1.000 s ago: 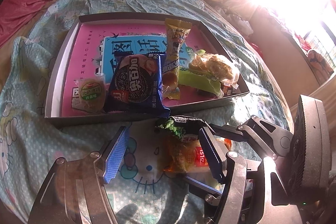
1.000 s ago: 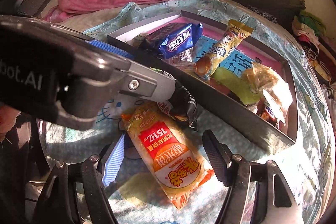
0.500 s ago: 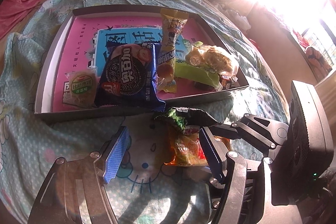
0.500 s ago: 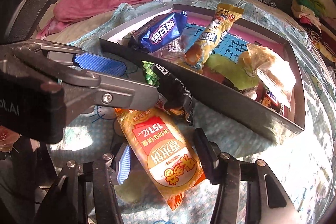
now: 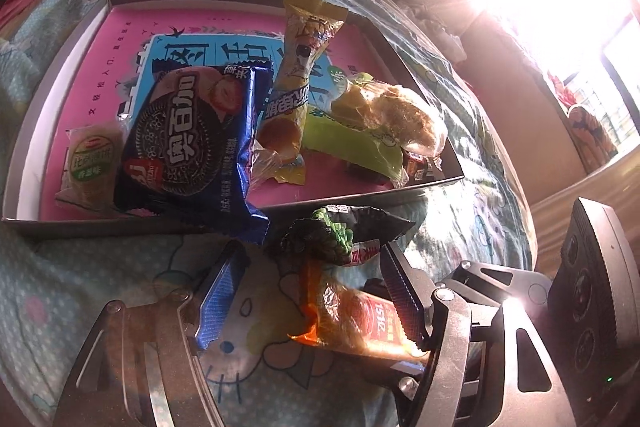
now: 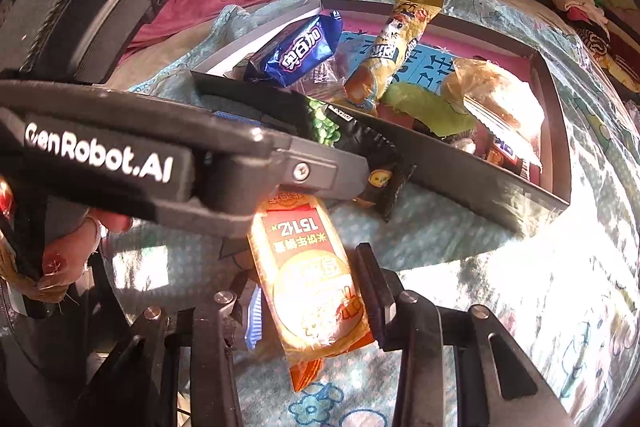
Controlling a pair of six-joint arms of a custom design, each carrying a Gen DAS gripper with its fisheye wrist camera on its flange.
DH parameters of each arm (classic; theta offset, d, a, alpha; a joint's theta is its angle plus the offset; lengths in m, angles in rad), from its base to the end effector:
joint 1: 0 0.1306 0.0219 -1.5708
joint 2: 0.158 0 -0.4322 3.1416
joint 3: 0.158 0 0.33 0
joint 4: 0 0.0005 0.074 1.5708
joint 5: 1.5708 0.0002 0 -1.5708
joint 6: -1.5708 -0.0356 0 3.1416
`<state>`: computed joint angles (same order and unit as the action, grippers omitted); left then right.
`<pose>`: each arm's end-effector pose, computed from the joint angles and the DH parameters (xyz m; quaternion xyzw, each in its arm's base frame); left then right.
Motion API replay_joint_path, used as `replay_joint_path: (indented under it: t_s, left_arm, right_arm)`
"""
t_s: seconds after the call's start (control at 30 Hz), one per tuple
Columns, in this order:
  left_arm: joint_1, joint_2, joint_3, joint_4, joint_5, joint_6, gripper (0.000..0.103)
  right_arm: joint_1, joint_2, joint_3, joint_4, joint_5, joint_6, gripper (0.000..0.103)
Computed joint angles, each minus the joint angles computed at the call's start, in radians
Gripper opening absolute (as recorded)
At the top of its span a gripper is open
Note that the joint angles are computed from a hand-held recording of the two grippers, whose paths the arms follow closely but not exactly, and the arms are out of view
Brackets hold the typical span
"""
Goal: Organize snacks
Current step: 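Grasp orange bread bag with right gripper while left gripper grasps green pea snack bag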
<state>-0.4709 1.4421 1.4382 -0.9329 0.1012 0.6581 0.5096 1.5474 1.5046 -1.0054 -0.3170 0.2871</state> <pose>0.3806 -0.1984 0.4731 -0.0730 0.9463 -0.2072 0.2373 0.3992 0.2352 0.4512 -0.4076 0.8634 0.1799 0.2366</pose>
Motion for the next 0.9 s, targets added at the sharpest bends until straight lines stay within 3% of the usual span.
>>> replay_joint_path:
  t_s: [0.2,0.53,0.73,0.8,0.87,0.9]
  left_arm:
    - [0.017,0.017,-0.002,0.030,0.050,0.042,0.076]
    - [-0.006,0.061,0.050,-0.033,0.009,0.029,0.078]
    - [-0.029,0.090,0.094,-0.081,-0.052,0.114,0.078]
    - [-0.034,0.099,0.107,-0.094,-0.062,0.133,0.075]
    - [-0.037,0.100,0.108,-0.083,-0.047,0.137,0.056]
    - [-0.041,0.103,0.114,-0.090,-0.053,0.134,0.056]
  right_arm:
    - [0.003,-0.004,-0.001,-0.007,0.001,-0.010,0.041]
    - [0.002,-0.006,-0.001,-0.015,-0.008,-0.024,0.041]
    - [0.003,-0.006,0.003,-0.020,-0.005,-0.022,0.041]
    - [0.003,-0.005,0.004,-0.020,-0.005,-0.021,0.041]
    - [0.003,-0.005,0.003,-0.019,-0.003,-0.020,0.040]
    - [0.003,-0.005,0.002,-0.018,0.000,-0.020,0.040]
